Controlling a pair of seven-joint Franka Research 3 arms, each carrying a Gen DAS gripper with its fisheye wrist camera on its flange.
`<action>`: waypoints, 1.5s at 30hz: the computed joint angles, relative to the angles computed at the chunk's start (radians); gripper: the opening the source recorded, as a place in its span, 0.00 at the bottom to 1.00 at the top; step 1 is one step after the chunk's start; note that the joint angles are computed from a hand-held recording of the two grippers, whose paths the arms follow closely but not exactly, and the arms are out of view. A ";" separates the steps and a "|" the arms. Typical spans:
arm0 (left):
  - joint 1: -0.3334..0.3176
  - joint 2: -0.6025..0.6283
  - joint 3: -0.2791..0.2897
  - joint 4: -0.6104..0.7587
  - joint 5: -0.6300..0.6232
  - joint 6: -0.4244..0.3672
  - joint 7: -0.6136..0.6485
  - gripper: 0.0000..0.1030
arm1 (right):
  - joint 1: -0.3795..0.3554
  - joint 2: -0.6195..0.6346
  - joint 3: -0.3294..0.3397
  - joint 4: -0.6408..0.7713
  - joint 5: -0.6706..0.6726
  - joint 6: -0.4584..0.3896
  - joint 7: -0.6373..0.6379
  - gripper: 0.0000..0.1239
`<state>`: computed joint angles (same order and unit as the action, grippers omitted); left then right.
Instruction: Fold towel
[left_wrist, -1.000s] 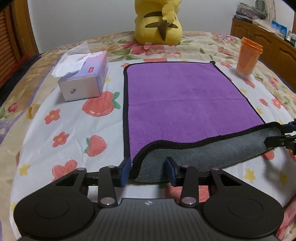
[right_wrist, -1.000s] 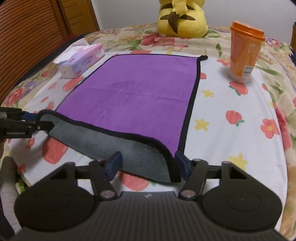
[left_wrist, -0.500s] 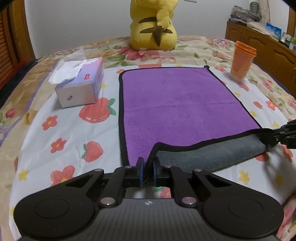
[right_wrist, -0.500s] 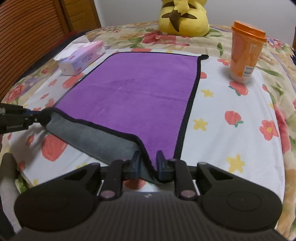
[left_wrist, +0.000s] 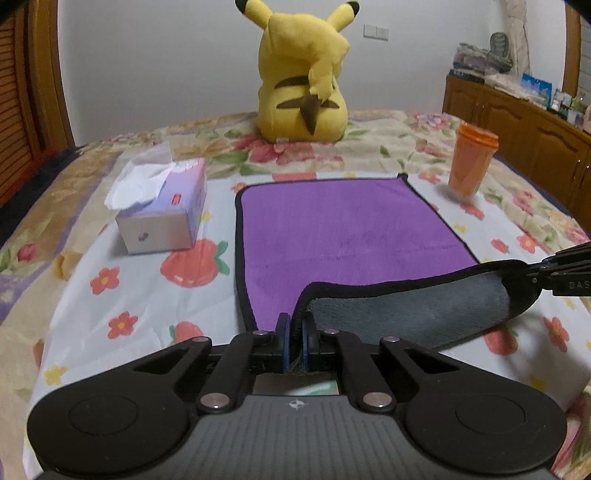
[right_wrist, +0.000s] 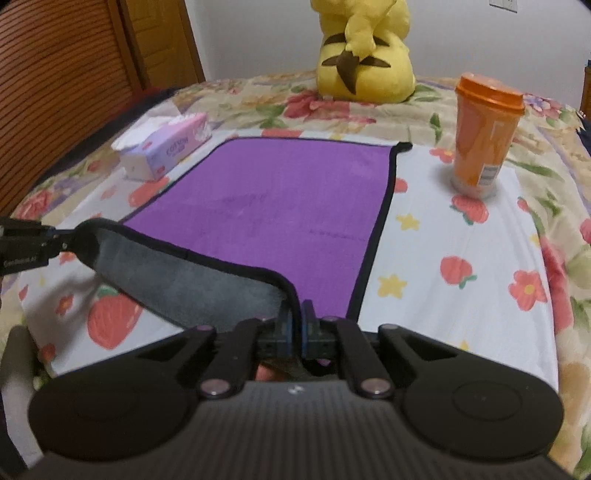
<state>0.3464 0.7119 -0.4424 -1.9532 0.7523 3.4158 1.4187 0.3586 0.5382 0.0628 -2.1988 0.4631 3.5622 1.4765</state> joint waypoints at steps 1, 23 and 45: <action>-0.005 0.001 0.005 0.001 -0.003 0.010 -0.001 0.09 | -0.001 0.001 0.000 0.002 -0.002 0.004 0.000 0.04; -0.031 0.084 0.009 0.122 0.048 0.022 -0.050 0.08 | -0.055 0.044 0.022 0.051 -0.080 0.050 0.002 0.04; -0.024 0.122 -0.022 0.185 0.091 0.047 -0.063 0.08 | -0.095 0.062 0.040 0.070 -0.143 0.114 0.007 0.04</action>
<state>0.3222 0.8338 -0.4649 -1.7677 0.8437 3.4625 1.3553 0.2641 0.6004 0.1023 -2.1286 0.3204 3.6757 1.4833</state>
